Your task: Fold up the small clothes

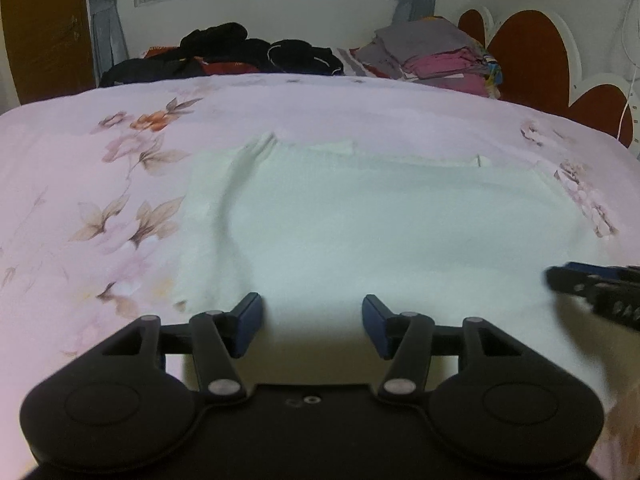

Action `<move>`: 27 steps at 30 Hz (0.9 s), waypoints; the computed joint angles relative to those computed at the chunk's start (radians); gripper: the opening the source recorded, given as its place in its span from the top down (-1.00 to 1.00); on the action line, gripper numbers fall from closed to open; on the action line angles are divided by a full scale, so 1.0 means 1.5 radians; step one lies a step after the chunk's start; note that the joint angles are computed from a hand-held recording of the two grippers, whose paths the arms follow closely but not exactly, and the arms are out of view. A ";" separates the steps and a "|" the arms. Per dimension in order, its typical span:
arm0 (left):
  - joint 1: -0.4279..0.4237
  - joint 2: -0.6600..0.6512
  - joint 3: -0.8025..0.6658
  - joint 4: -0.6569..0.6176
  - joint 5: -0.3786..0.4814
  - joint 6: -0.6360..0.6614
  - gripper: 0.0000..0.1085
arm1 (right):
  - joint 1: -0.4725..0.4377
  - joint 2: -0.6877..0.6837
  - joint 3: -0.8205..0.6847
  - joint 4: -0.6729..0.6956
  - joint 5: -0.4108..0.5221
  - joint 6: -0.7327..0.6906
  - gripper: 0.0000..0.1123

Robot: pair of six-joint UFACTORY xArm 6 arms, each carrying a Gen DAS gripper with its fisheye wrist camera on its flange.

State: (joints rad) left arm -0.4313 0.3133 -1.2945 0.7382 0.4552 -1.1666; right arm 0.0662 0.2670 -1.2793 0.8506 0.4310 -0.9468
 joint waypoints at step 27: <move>-0.042 -0.111 0.141 0.015 -0.001 -0.015 -0.22 | -0.018 -0.157 0.218 -0.170 -0.102 0.136 0.50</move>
State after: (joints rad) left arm -0.4936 0.1462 -1.0833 0.7612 0.4543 -1.1898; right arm 0.0391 0.0317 -0.9528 0.5956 0.2784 -0.7434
